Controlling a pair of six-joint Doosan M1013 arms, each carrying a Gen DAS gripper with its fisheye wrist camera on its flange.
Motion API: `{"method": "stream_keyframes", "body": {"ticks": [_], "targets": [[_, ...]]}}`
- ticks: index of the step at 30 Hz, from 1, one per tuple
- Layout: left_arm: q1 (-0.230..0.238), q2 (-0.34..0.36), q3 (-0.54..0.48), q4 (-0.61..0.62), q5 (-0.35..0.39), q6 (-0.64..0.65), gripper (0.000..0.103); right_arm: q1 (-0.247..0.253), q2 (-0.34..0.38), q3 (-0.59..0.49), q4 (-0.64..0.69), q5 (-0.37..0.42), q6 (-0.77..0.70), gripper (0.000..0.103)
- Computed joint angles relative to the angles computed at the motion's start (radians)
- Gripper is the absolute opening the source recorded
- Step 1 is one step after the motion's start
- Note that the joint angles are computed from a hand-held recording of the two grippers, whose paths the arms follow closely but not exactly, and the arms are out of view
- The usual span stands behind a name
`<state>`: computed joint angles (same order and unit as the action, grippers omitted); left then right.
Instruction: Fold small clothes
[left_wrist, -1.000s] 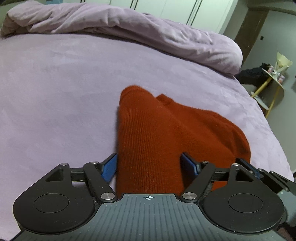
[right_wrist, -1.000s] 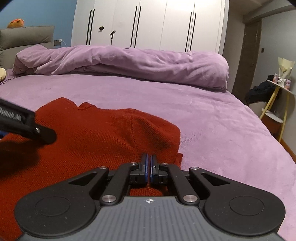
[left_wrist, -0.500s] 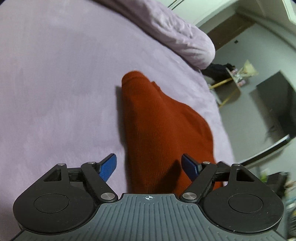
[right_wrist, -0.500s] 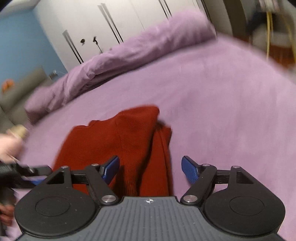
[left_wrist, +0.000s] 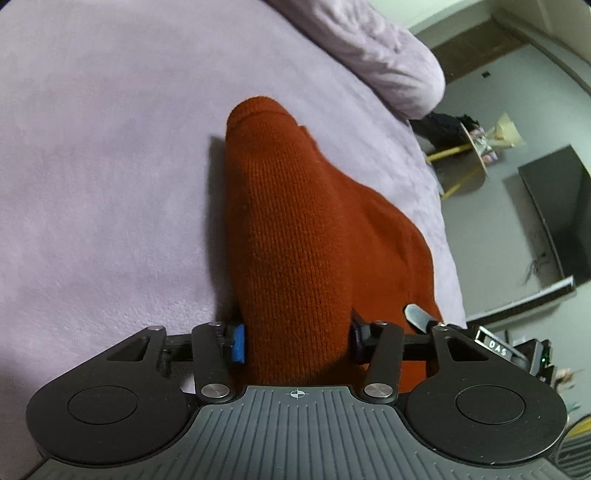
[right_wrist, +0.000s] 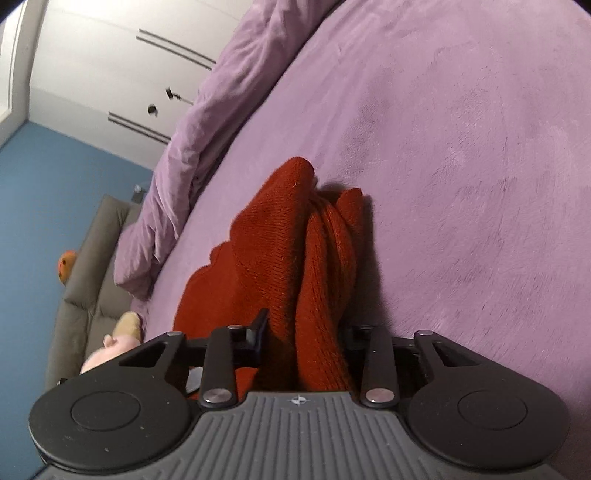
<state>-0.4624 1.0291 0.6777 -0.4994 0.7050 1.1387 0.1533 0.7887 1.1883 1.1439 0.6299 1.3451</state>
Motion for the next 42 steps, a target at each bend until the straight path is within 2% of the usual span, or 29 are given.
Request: {"method": "stream_keyframes", "body": {"ticks": [4, 10, 16, 18, 19, 23, 24, 26, 29, 31, 33, 34, 36, 38, 40, 42], "targets": [[-0.008, -0.011, -0.045, 0.109, 0.089, -0.029, 0.050, 0.007, -0.023, 0.030, 0.102, -0.008, -0.045, 0.030], [-0.027, -0.082, -0.010, 0.329, 0.218, -0.057, 0.051, 0.047, -0.052, 0.054, 0.140, 0.033, -0.059, 0.030], [-0.031, -0.155, 0.108, 0.472, 0.228, -0.081, 0.052, 0.103, -0.078, 0.109, 0.189, 0.005, -0.030, 0.030], [-0.031, -0.170, 0.145, 0.491, 0.219, -0.088, 0.054, 0.118, -0.083, 0.111, 0.166, -0.019, -0.006, 0.030], [-0.032, -0.175, 0.159, 0.504, 0.214, -0.097, 0.056, 0.125, -0.085, 0.104, 0.108, -0.037, 0.034, 0.031], [-0.043, -0.207, 0.223, 0.599, 0.178, -0.146, 0.061, 0.158, -0.105, 0.054, -0.374, -0.077, 0.372, 0.048], [-0.046, -0.218, 0.242, 0.625, 0.164, -0.151, 0.062, 0.168, -0.119, 0.063, -0.466, -0.102, 0.436, 0.048], [-0.050, -0.251, 0.294, 0.650, 0.131, -0.162, 0.063, 0.182, -0.157, 0.112, -0.554, -0.157, 0.498, 0.049], [-0.063, -0.321, 0.422, 0.745, 0.026, -0.266, 0.067, 0.193, -0.211, 0.199, -0.552, -0.214, 0.523, 0.049], [-0.078, -0.372, 0.515, 0.837, -0.026, -0.359, 0.069, 0.194, -0.243, 0.258, -0.459, -0.236, 0.482, 0.049], [-0.094, -0.408, 0.590, 0.915, -0.032, -0.442, 0.069, 0.197, -0.268, 0.311, -0.335, -0.256, 0.394, 0.050], [-0.099, -0.418, 0.612, 0.925, -0.029, -0.462, 0.069, 0.199, -0.272, 0.324, -0.264, -0.257, 0.336, 0.050], [-0.102, -0.437, 0.664, 0.905, -0.068, -0.473, 0.069, 0.203, -0.263, 0.327, -0.135, -0.243, 0.225, 0.050], [-0.099, -0.437, 0.673, 0.820, -0.062, -0.418, 0.068, 0.206, -0.256, 0.325, -0.110, -0.242, 0.222, 0.049], [-0.103, -0.430, 0.669, 0.813, -0.073, -0.422, 0.068, 0.213, -0.241, 0.310, -0.107, -0.259, 0.248, 0.047], [-0.112, -0.421, 0.658, 0.861, -0.083, -0.461, 0.068, 0.228, -0.235, 0.292, -0.219, -0.290, 0.358, 0.018]]}}
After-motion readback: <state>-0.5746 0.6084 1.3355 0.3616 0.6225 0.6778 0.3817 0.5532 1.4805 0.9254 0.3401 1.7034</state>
